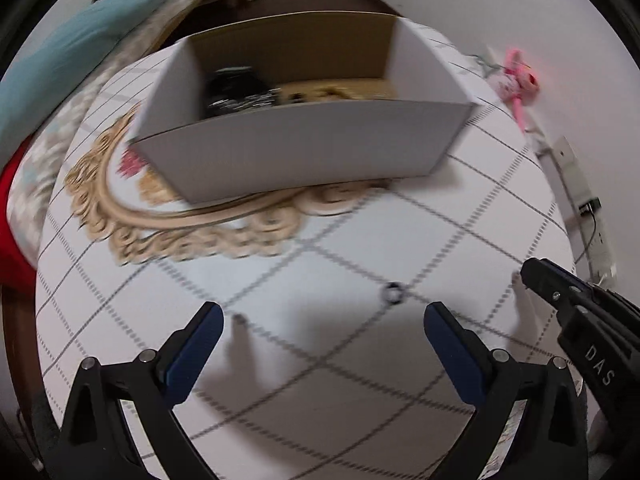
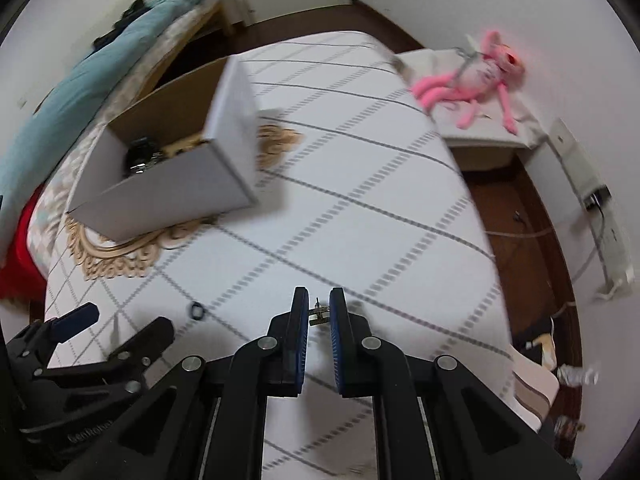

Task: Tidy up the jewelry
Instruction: 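Grasp the gold earring with the right tool while the left tool grasps the black ring, then lower the earring and black ring into the box and open both tools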

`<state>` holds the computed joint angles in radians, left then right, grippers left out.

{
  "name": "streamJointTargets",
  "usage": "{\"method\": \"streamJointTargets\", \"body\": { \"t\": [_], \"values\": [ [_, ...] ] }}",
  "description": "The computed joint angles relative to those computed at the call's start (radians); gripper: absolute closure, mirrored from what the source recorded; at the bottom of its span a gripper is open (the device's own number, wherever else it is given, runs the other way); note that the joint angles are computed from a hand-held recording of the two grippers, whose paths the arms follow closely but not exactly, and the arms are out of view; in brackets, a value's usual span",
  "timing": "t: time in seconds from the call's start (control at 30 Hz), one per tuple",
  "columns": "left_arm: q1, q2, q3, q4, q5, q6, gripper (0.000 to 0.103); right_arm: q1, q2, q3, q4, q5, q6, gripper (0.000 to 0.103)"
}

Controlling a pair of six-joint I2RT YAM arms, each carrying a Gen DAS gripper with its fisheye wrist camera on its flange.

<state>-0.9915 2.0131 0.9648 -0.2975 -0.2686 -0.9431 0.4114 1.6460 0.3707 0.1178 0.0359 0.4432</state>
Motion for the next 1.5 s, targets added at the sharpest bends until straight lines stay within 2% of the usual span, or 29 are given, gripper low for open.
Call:
{"method": "streamJointTargets", "body": {
  "t": [0.07, 0.13, 0.17, 0.23, 0.27, 0.3, 0.33, 0.67, 0.77, 0.9, 1.0, 1.07, 1.2, 1.33, 1.37, 1.43, 1.47, 1.5],
  "values": [
    [-0.028, 0.034, 0.048, -0.022, -0.031, 0.006, 0.001, -0.042, -0.011, -0.02, 0.004, -0.007, -0.014, 0.092],
    [-0.04, 0.065, 0.088, -0.044, -0.059, 0.02, 0.016, -0.076, -0.016, -0.035, 0.01, -0.011, -0.031, 0.092],
    [-0.046, 0.083, 0.112, -0.063, -0.071, 0.027, 0.035, -0.093, -0.02, -0.041, 0.012, -0.013, -0.04, 0.092],
    [-0.041, 0.088, 0.113, -0.047, -0.072, 0.043, 0.057, -0.128, -0.018, -0.04, 0.015, -0.023, -0.064, 0.092],
    [-0.042, 0.087, 0.114, -0.043, -0.074, 0.048, 0.075, -0.133, -0.025, -0.042, 0.012, -0.021, -0.066, 0.092],
    [-0.041, 0.085, 0.113, -0.036, -0.068, 0.058, 0.088, -0.139, -0.031, -0.043, 0.01, -0.024, -0.07, 0.092],
    [-0.039, 0.084, 0.109, -0.029, -0.063, 0.067, 0.092, -0.145, -0.037, -0.042, 0.004, -0.024, -0.073, 0.092],
    [-0.043, 0.068, 0.087, -0.003, -0.081, 0.08, 0.093, -0.131, -0.096, -0.032, -0.036, -0.031, -0.062, 0.092],
    [-0.037, -0.007, 0.046, -0.001, -0.073, 0.083, 0.093, -0.123, -0.147, -0.026, -0.074, -0.051, -0.054, 0.092],
    [0.023, -0.204, -0.038, -0.013, -0.041, 0.102, 0.093, -0.102, -0.233, 0.01, -0.15, -0.091, -0.04, 0.092],
    [0.128, -0.32, -0.058, -0.037, 0.024, 0.152, 0.093, -0.082, -0.247, 0.107, -0.206, -0.147, -0.04, 0.092],
    [0.205, -0.342, -0.042, -0.047, 0.076, 0.19, 0.093, -0.067, -0.2, 0.199, -0.224, -0.18, -0.048, 0.092],
    [0.345, -0.296, 0.036, -0.083, 0.145, 0.28, 0.092, -0.038, -0.009, 0.437, -0.271, -0.214, -0.086, 0.092],
    [0.411, -0.234, 0.102, -0.116, 0.155, 0.315, 0.091, -0.02, 0.207, 0.684, -0.38, -0.199, -0.146, 0.092],
    [0.428, -0.205, 0.134, -0.14, 0.159, 0.328, 0.088, -0.017, 0.259, 0.749, -0.429, -0.198, -0.167, 0.092],
    [0.45, -0.189, 0.151, -0.152, 0.166, 0.331, 0.073, -0.025, 0.347, 0.856, -0.508, -0.22, -0.18, 0.091],
    [0.463, -0.183, 0.156, -0.155, 0.17, 0.327, 0.053, -0.026, 0.369, 0.882, -0.526, -0.222, -0.183, 0.091],
    [0.471, -0.184, 0.154, -0.155, 0.162, 0.323, 0.039, -0.027, 0.398, 0.919, -0.559, -0.214, -0.188, 0.09]
  ]
}}
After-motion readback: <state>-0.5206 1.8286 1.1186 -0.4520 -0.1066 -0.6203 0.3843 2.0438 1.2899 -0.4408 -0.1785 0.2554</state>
